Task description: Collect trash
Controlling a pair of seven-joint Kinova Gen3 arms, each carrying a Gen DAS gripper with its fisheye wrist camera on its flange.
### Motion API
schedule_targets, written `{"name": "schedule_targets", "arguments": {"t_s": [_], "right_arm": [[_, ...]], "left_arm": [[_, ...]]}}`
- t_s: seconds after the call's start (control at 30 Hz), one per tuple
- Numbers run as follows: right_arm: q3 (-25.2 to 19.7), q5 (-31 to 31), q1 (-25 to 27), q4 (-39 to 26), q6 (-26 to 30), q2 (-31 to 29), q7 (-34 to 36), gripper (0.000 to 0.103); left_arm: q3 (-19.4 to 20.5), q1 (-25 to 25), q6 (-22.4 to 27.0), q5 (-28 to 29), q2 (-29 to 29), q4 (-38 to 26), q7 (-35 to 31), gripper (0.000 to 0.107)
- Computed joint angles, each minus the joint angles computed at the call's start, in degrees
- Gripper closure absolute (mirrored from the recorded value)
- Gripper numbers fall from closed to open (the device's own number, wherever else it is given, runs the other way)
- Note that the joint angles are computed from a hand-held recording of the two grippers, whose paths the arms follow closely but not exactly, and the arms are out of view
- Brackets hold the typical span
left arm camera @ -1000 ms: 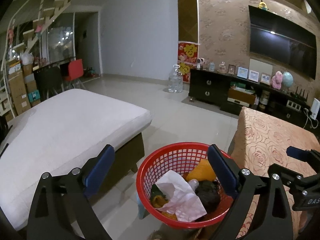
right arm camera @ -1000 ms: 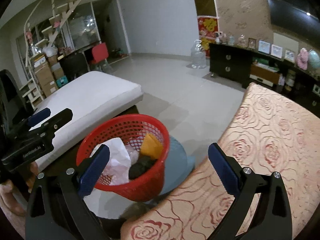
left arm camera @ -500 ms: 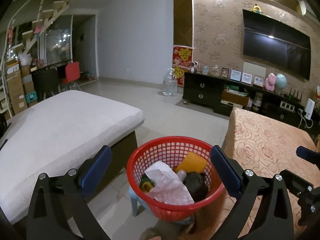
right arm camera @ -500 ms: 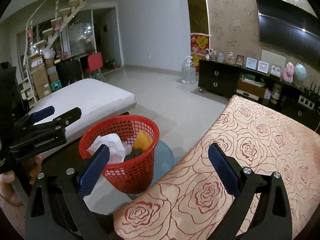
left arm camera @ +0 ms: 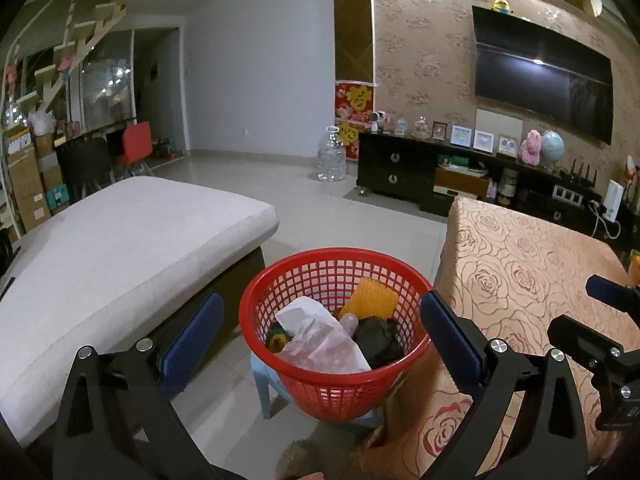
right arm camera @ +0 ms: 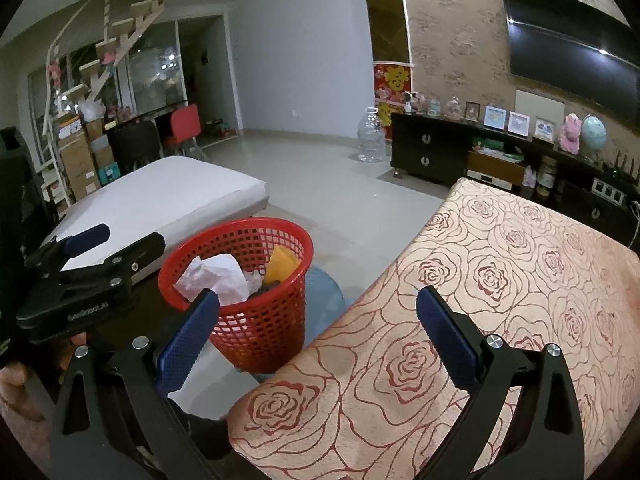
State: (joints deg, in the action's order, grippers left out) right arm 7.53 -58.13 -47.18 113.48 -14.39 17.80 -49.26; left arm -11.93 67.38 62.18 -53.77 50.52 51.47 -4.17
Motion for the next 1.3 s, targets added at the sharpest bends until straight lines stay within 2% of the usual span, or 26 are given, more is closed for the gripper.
{"name": "schedule_targets", "arguments": {"t_s": [0.23, 0.7, 0.93, 1.3], "right_arm": [[1.02, -0.29, -0.55, -0.62, 1.57, 0.70, -0.44, 0.007], [4.67, 6.68, -2.83, -0.58, 3.51, 1.23, -8.13, 0.007], [4.31, 11.67, -2.50, 0.00, 3.19, 1.45, -12.76, 0.007], [6.12, 15.79, -3.86, -0.05, 4.00, 1.72, -17.07, 0.007]], "left_arm": [[-0.07, 0.02, 0.10, -0.20, 0.24, -0.09, -0.09, 0.012], [-0.17, 0.07, 0.32, -0.34, 0.50, -0.19, -0.09, 0.012], [-0.16, 0.04, 0.37, -0.30, 0.53, -0.28, -0.21, 0.012], [-0.14, 0.01, 0.34, -0.25, 0.53, -0.32, -0.35, 0.012]]}}
